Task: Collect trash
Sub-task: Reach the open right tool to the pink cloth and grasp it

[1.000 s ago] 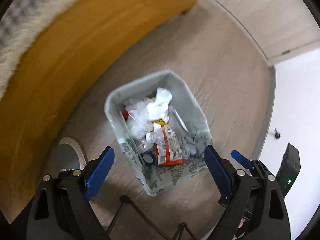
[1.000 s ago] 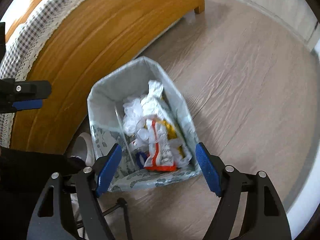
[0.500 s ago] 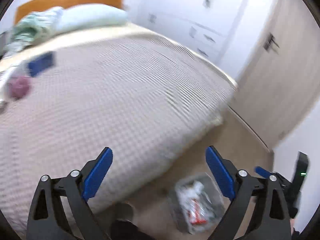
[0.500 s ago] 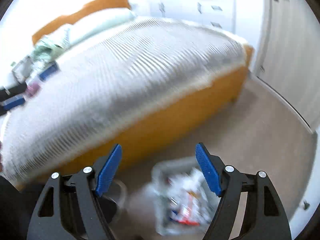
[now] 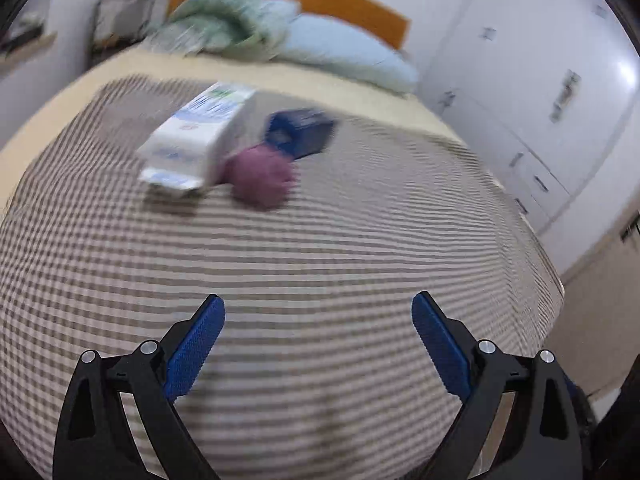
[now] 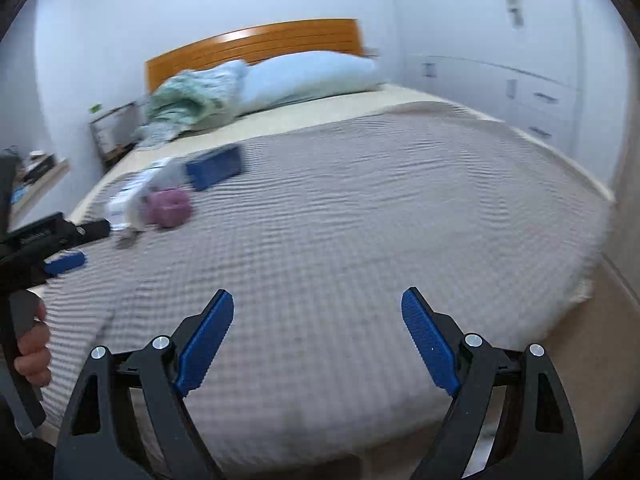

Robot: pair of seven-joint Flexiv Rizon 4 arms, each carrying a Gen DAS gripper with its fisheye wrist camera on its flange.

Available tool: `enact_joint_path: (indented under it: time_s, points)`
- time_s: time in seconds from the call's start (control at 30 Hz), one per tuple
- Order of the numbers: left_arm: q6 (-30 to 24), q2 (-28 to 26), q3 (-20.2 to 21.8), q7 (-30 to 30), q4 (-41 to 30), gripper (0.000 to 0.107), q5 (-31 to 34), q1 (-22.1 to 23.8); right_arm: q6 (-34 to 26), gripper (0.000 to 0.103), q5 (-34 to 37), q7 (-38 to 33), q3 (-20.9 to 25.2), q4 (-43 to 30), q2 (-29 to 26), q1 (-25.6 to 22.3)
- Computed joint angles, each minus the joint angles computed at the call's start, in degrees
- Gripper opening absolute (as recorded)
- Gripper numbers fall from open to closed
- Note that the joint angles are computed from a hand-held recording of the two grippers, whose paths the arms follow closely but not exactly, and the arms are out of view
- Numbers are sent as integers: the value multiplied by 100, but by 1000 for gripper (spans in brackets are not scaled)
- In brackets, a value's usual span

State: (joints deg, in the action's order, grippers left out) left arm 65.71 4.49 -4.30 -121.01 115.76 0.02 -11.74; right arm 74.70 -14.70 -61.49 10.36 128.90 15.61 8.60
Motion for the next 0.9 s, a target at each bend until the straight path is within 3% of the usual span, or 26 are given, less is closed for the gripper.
enact_joint_path:
  time_s: [0.13, 0.23, 0.33, 0.67, 0.73, 0.77, 0.9]
  points:
    - [-213, 211, 455, -53, 446, 92, -622, 333, 359, 82, -761, 623, 221, -555, -945, 18]
    - [-4, 239, 630, 368, 694, 92, -1234, 453, 207, 82, -450, 293, 121, -1132, -1438, 442]
    - [157, 229, 702, 641, 813, 92, -1510, 623, -391, 82, 2, -709, 122, -2178, -2229, 855]
    - [466, 98, 796, 949, 1064, 92, -2461, 876, -2045, 82, -847, -1780, -202, -4579, -4192, 1838]
    - [426, 166, 771, 977, 1107, 92, -2436, 884, -2075, 82, -1227, -1737, -441, -4716, -4415, 2051]
    - [385, 188, 748, 908, 1107, 92, -2355, 904, -2121, 74, -1338, -1782, -505, -4846, -4543, 2104]
    - [393, 136, 784, 1033, 1102, 92, -2469, 924, -1976, 62, -663, -1892, -230, -4794, -4361, 1829]
